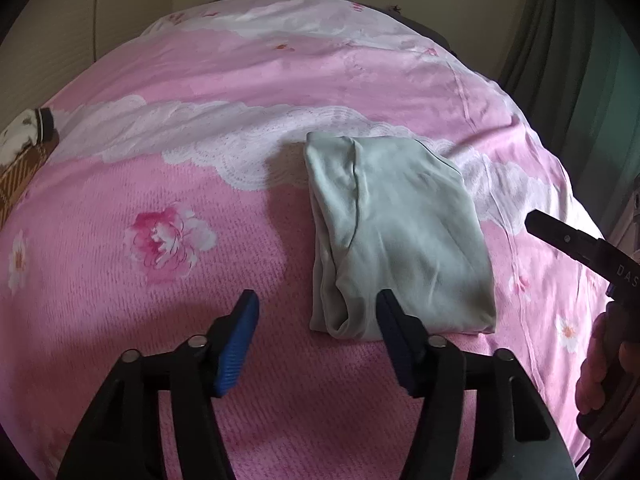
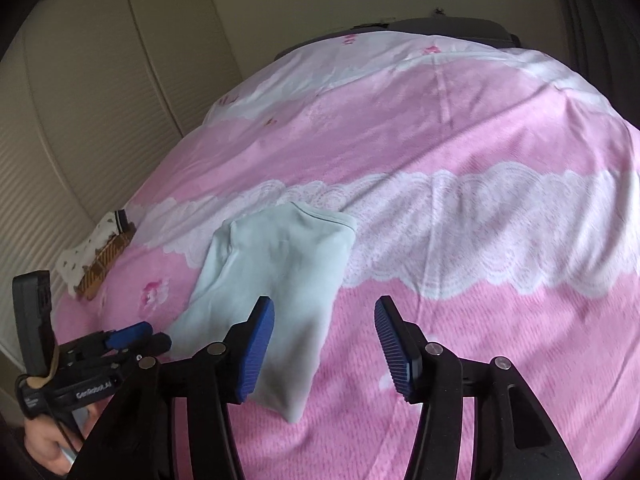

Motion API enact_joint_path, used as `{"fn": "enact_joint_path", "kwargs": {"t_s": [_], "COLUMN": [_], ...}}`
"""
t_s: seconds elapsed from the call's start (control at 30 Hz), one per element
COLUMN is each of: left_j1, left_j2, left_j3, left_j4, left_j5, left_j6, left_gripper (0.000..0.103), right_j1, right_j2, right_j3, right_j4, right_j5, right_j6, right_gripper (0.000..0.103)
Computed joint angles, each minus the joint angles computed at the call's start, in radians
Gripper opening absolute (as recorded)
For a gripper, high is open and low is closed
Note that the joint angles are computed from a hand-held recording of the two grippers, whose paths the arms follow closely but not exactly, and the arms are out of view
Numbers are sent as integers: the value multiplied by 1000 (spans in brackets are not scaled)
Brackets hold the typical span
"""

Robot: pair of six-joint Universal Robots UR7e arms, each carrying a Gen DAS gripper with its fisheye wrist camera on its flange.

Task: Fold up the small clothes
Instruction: 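Close the left tool on the folded bundle while the right tool grips its other side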

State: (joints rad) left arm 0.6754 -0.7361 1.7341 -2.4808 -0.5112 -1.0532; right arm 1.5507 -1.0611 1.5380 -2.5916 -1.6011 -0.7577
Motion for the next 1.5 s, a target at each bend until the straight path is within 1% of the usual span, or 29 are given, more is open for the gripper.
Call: {"fn": "enact_joint_path", "kwargs": {"t_s": [0.07,0.13,0.17,0.23,0.33,0.4,0.47,0.5,0.67,0.77,0.83,0.9,1.03,1.17,1.27,1.3,1.37,1.4,1.43,1.5], "left_j1": [-1,-5,-7,-6,-3,-1,-3,-3,9,20,30,41,55,70,80,84,88,91,95,109], "left_j2": [2,7,9,8,12,18,24,28,43,64,78,90,103,106,110,112,117,117,117,107], "left_j3": [0,-2,0,11,34,37,40,45,63,60,52,43,37,33,24,19,12,7,5,10], "left_j4": [7,11,8,-15,-91,-104,-110,-133,-293,-409,-455,-491,-567,-621,-643,-646,-645,-633,-626,-608], "left_j5": [5,20,26,22,-5,-17,-12,-11,-28,-53,-72,-93,-127,-163,-179,-182,-180,-177,-179,-205], "left_j6": [-17,-34,-46,-76,-112,-137,-148,-146,-106,-40,-1,37,90,109,113,115,123,123,124,110], "left_gripper": [65,71,71,73,74,74,74,74,74,74,74,74,80,80,80,79,71,58,39,23], "right_j1": [2,5,7,9,4,3,3,3,-2,-10,-15,-21,-28,-27,-29,-31,-32,-31,-33,-36], "right_j2": [9,22,29,47,72,91,109,118,151,174,187,204,240,275,302,312,336,345,354,368], "right_j3": [-6,-17,-23,-45,-93,-123,-149,-162,-211,-250,-274,-302,-359,-413,-456,-473,-515,-528,-544,-572], "right_j4": [3,-3,-9,0,67,103,130,142,194,242,273,306,372,438,492,516,572,583,600,625], "right_j5": [11,14,9,3,17,17,12,11,16,34,50,66,88,102,132,148,163,163,165,170], "right_j6": [-6,-5,-3,6,27,37,39,39,50,68,75,81,98,96,106,112,122,127,130,151], "right_gripper": [66,71,73,73,73,73,73,73,73,73,73,73,73,73,73,73,73,73,72,58]}}
